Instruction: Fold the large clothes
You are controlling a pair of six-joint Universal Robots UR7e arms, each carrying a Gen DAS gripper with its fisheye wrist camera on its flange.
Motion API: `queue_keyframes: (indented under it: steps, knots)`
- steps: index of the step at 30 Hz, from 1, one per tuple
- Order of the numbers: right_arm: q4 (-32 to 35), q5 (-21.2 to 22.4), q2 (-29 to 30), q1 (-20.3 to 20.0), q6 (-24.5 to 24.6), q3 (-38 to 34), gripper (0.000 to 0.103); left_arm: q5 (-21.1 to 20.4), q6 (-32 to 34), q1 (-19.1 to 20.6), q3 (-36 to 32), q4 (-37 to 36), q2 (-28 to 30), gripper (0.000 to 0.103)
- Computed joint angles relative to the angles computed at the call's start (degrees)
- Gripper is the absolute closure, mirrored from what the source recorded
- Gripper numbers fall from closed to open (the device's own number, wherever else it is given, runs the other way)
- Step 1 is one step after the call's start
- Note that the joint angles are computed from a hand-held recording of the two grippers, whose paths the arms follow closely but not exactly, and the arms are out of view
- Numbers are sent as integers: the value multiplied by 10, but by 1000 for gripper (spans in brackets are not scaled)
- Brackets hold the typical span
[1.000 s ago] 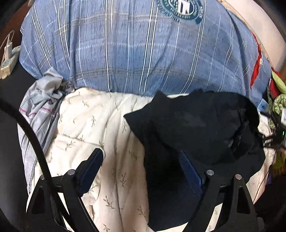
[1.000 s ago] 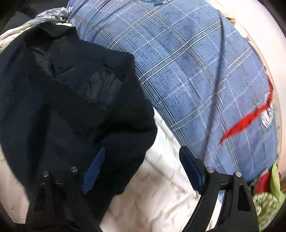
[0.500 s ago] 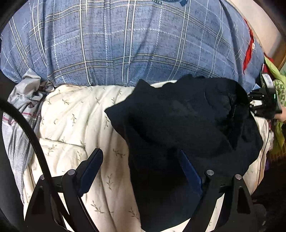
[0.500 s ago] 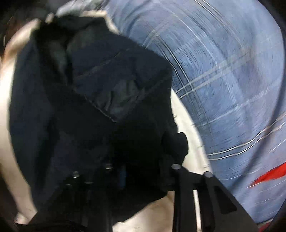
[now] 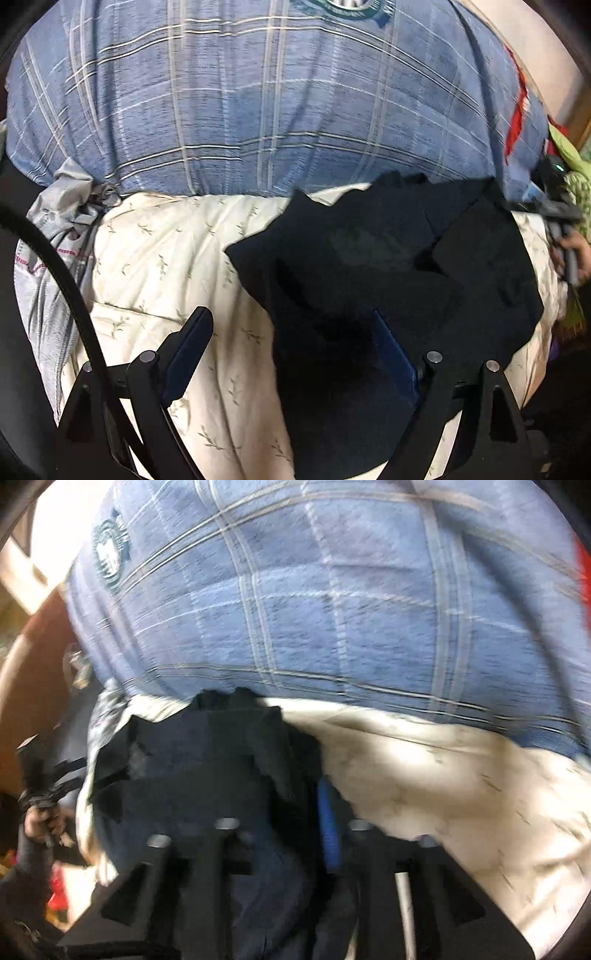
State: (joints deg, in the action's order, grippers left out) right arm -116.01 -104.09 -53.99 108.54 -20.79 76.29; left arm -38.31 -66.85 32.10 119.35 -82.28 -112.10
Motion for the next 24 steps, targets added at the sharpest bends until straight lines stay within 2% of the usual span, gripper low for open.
queue_keyframes:
  steps: [1,3,5,6,8,10,15,17,20,22,24]
  knots:
    - [6,1,-10,6,0,12,29,5,-18,0,-3,15,-3,16]
    - [48,5,-17,38,-20,20,28,10,-47,-5,0,41,-15,16]
    - [79,9,-9,64,-39,12,27,5,-47,-12,15,32,-34,16]
    - [101,19,4,78,-32,0,26,1,-53,-20,24,31,-46,16]
    - [170,56,48,97,25,-42,26,-2,-75,-40,35,48,-66,16]
    - [240,98,113,114,60,-94,26,-5,-115,-73,41,89,-91,16]
    - [294,113,218,140,110,-167,26,-19,-229,-154,25,242,-133,16]
    - [323,107,244,148,110,-192,26,-20,-261,-176,15,292,-139,16]
    - [339,128,258,150,111,-205,26,-19,-276,-185,13,308,-154,16]
    - [313,74,263,167,73,-210,28,-19,-264,-177,17,290,-159,16]
    - [275,33,266,172,68,-215,28,-20,-258,-180,20,284,-161,16]
